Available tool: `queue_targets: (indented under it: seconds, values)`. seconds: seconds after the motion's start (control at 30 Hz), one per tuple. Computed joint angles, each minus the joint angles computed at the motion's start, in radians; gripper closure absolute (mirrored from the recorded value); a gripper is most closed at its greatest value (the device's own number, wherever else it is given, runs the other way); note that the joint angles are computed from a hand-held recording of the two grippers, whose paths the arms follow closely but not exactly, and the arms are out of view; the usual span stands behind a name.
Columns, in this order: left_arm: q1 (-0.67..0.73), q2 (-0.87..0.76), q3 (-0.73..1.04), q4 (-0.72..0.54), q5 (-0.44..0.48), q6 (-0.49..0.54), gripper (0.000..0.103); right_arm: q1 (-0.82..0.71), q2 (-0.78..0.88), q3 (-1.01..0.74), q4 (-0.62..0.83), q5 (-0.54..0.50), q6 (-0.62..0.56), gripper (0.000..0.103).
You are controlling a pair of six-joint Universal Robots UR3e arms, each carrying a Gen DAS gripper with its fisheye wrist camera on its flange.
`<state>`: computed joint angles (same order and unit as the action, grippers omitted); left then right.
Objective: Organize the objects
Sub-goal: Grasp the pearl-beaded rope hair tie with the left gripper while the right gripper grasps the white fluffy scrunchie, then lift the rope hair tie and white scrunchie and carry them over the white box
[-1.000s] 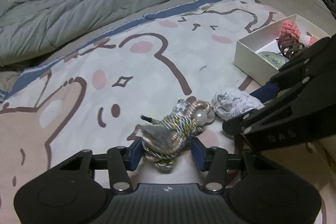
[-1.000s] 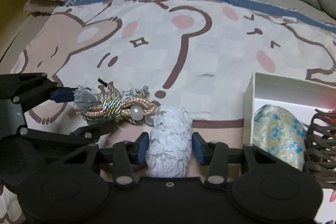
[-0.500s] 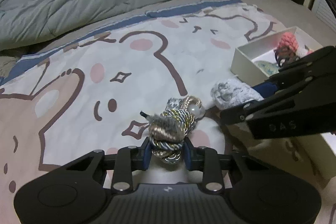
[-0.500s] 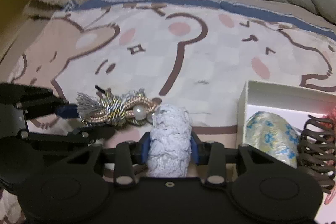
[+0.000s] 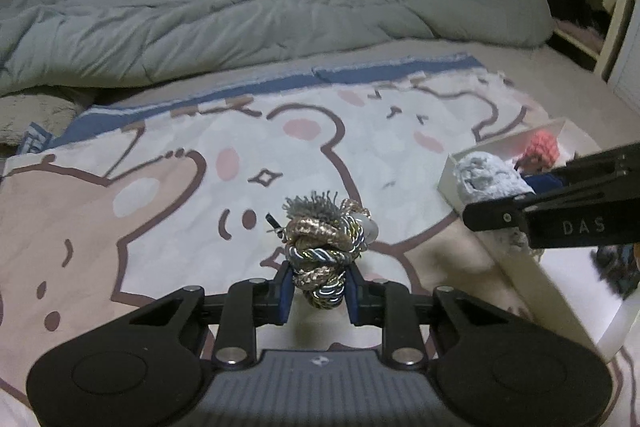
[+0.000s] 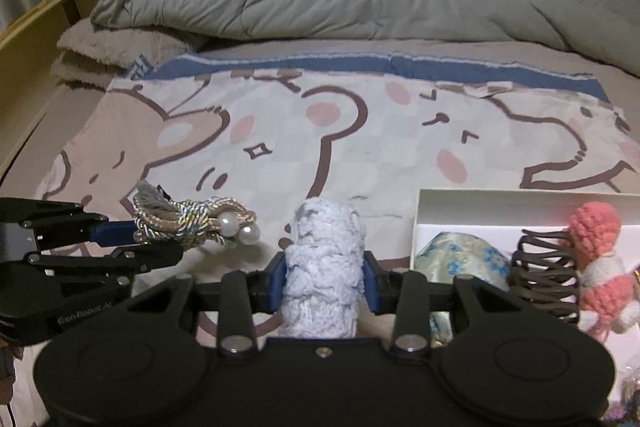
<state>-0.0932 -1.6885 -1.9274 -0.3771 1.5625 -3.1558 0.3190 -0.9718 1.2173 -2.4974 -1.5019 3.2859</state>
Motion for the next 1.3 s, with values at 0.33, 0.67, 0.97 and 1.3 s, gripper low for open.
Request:
queue_targets:
  seconds: [0.33, 0.67, 0.97, 1.3]
  values:
    - [-0.084, 0.098, 0.008, -0.016, 0.123, -0.1, 0.076, -0.018, -0.137, 0.14, -0.09, 0.004, 0.011, 0.064]
    - [-0.154, 0.146, 0.036, -0.032, 0.181, -0.193, 0.076, -0.041, -0.254, 0.252, -0.152, -0.005, 0.019, 0.064]
    - [-0.207, 0.139, 0.084, -0.068, 0.208, -0.273, 0.076, -0.059, -0.354, 0.342, -0.183, -0.012, -0.003, 0.064]
    - [-0.286, 0.081, 0.148, -0.045, 0.228, -0.301, 0.076, -0.105, -0.465, 0.453, -0.192, -0.004, -0.031, 0.064]
